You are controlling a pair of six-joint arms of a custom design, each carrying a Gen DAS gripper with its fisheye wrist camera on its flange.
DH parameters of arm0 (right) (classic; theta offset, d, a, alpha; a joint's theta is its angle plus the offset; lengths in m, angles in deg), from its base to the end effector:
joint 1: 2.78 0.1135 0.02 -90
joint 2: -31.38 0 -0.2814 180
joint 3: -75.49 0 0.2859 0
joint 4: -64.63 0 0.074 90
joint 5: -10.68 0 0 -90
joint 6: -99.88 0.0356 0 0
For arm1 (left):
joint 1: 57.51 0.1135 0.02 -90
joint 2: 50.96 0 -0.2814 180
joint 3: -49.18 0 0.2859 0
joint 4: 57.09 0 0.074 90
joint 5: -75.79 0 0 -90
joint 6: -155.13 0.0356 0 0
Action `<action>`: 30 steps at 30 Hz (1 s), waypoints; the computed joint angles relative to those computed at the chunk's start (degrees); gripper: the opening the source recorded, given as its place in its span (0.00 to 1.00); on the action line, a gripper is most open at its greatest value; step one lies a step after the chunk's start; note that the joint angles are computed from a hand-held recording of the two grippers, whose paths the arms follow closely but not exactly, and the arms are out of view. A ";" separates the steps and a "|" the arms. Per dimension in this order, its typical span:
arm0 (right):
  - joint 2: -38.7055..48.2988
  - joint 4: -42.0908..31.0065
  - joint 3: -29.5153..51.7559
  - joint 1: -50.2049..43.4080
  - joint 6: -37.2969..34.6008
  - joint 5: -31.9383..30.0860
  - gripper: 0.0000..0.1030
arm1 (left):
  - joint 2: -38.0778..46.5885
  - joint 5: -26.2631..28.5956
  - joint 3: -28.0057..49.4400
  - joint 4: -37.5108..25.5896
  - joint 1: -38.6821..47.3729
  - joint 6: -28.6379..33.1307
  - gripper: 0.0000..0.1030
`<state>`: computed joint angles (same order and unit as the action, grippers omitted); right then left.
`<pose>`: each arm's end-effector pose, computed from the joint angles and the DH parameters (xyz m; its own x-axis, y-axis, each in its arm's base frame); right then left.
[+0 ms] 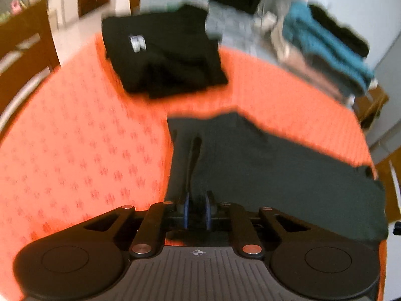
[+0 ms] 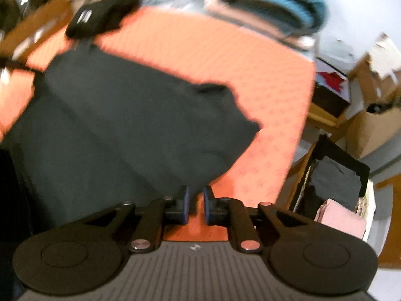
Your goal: Fold clothes
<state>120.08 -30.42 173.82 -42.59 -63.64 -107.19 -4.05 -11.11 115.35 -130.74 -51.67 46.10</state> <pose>0.2441 -0.1818 0.3375 -0.7325 -0.4930 -0.4695 -0.5818 0.8114 0.0556 0.1608 0.0145 0.3242 -0.7417 -0.4031 -0.5361 -0.3301 0.9151 -0.2314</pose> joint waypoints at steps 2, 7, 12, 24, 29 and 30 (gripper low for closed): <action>2.67 -0.13 3.65 -0.16 4.96 -2.39 0.24 | -0.82 -1.62 0.81 1.59 -1.31 -1.43 0.17; 9.54 3.89 9.10 3.07 19.05 -3.94 0.32 | 2.37 -4.65 1.11 6.26 -7.45 -3.05 0.21; 17.01 5.89 13.48 5.41 32.08 -4.80 0.33 | 8.11 -4.73 -0.30 9.74 -11.18 -4.12 0.21; 24.34 8.82 14.04 3.24 49.87 -11.48 0.05 | 8.69 -1.66 -3.13 10.72 -8.98 -3.57 0.11; 24.22 10.36 12.99 4.41 47.98 -9.18 0.08 | 8.57 0.37 -3.51 11.01 -6.91 -3.23 0.09; 23.56 10.73 12.99 4.37 47.27 -8.46 0.13 | 8.69 0.56 -3.20 10.71 -6.75 -3.20 0.09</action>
<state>143.64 -19.69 186.81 -38.22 -16.36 -115.66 4.64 -10.55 112.15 -120.03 -58.43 42.90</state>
